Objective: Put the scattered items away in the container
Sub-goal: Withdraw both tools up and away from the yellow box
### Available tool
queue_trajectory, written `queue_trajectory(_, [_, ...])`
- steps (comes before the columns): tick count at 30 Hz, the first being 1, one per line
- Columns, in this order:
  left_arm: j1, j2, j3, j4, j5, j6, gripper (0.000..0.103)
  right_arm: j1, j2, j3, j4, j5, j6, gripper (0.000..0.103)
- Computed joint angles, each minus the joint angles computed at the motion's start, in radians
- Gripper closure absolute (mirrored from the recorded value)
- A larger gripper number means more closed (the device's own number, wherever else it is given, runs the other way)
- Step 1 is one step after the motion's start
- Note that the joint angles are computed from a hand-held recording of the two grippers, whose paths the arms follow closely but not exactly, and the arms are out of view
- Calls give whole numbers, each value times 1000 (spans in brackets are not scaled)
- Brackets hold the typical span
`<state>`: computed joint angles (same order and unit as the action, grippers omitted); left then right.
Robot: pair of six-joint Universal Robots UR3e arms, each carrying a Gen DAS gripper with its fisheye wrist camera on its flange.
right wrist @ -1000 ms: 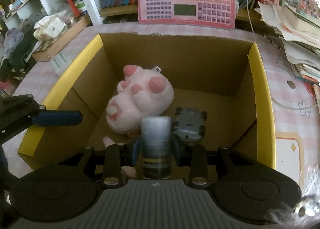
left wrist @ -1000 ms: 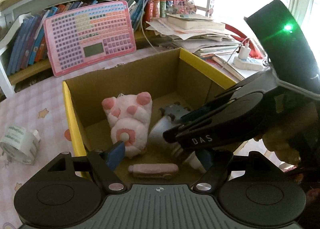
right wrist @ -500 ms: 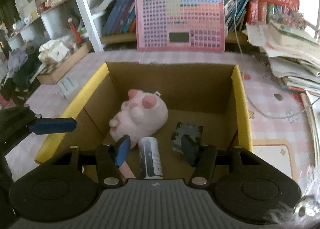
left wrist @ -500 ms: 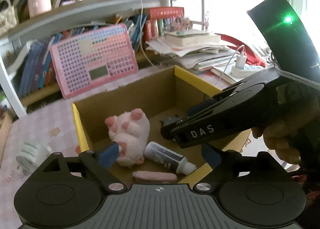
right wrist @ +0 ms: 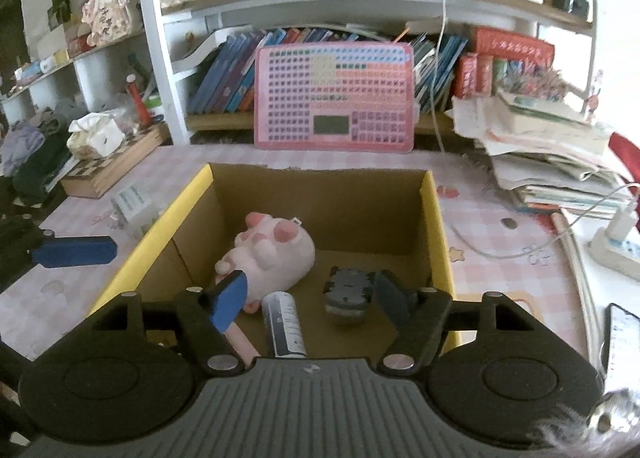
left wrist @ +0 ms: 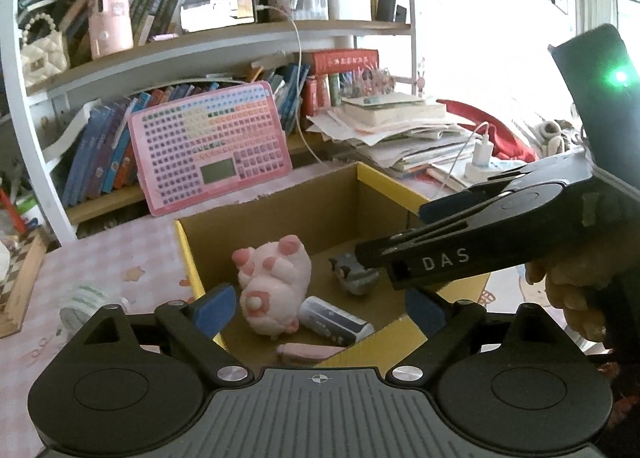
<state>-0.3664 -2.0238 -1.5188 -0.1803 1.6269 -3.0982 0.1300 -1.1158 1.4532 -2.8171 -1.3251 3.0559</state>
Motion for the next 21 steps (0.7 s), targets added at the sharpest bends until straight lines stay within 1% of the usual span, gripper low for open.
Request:
queue_trajectory(4, [9,36,-58,45,-16,1,7,17,-44,69,-51,-44,13,28])
queue_trajectory(8, [15,64,-102,72,-40,24,6,36,-87,134,-100,-94,40,26])
queue_trajectory(16, [56,156,-233,124,-104,60,6,97,-147,212,-144,-207,120,25])
queue_trajectory(21, [95,241,-348,151,-138,73,6,151,-173,251,-162,-281,170,24])
